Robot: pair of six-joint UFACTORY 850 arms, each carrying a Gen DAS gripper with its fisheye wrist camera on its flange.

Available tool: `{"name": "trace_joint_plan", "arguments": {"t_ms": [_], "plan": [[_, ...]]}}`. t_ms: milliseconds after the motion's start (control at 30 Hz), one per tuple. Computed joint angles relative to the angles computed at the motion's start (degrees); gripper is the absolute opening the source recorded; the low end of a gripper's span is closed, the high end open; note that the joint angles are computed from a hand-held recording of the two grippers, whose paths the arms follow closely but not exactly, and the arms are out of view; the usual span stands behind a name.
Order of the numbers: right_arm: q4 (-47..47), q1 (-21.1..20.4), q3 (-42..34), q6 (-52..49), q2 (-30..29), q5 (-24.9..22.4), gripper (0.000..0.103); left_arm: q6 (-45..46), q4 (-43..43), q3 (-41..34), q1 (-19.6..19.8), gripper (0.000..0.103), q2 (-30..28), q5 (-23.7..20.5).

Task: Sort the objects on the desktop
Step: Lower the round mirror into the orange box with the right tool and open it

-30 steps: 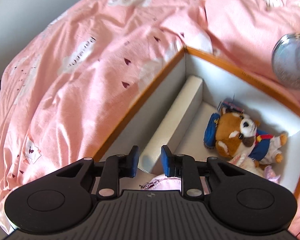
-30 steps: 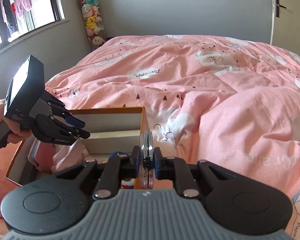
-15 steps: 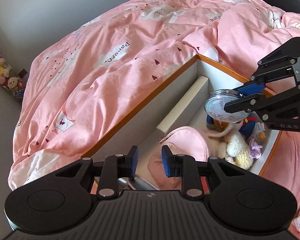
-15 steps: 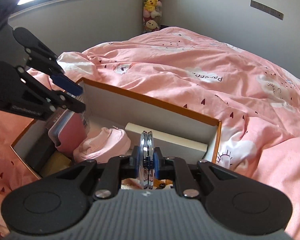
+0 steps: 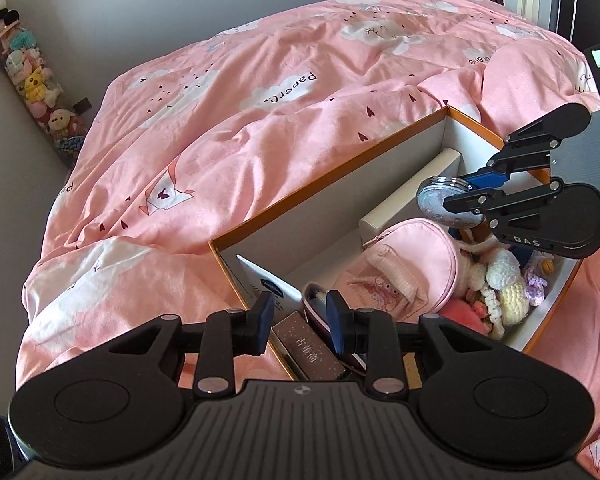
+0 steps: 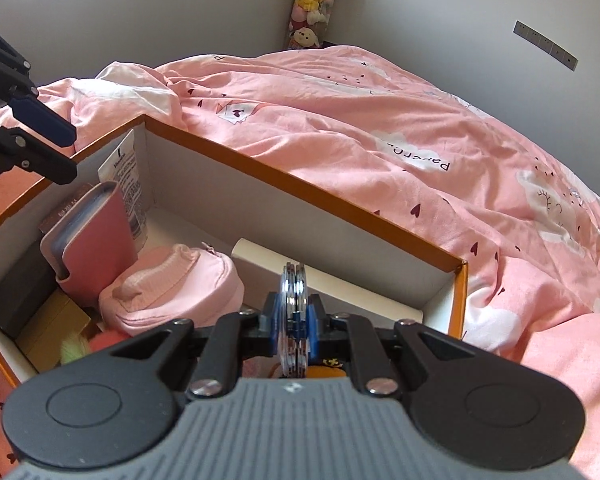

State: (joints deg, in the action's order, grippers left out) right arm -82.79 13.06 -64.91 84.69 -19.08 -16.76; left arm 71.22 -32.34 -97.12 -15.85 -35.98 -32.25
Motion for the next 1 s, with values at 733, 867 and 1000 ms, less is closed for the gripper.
{"name": "trace_joint_plan", "arguments": {"t_ms": [733,867,1000], "plan": [[13.4,2.8,0.0,-15.8,0.7,-6.4,0.027,5.2,-6.1,6.9,0.9,0.051,5.3,2.1],[11.0,4.1,2.4,-12.2,3.7,-8.0,0.034,8.4,-10.5,9.5,1.3,0.051,7.6,2.2],[7.0,5.9,5.3,-6.3,7.3,-9.9,0.043,12.1,-16.8,13.2,1.7,0.056,10.4,3.1]]}}
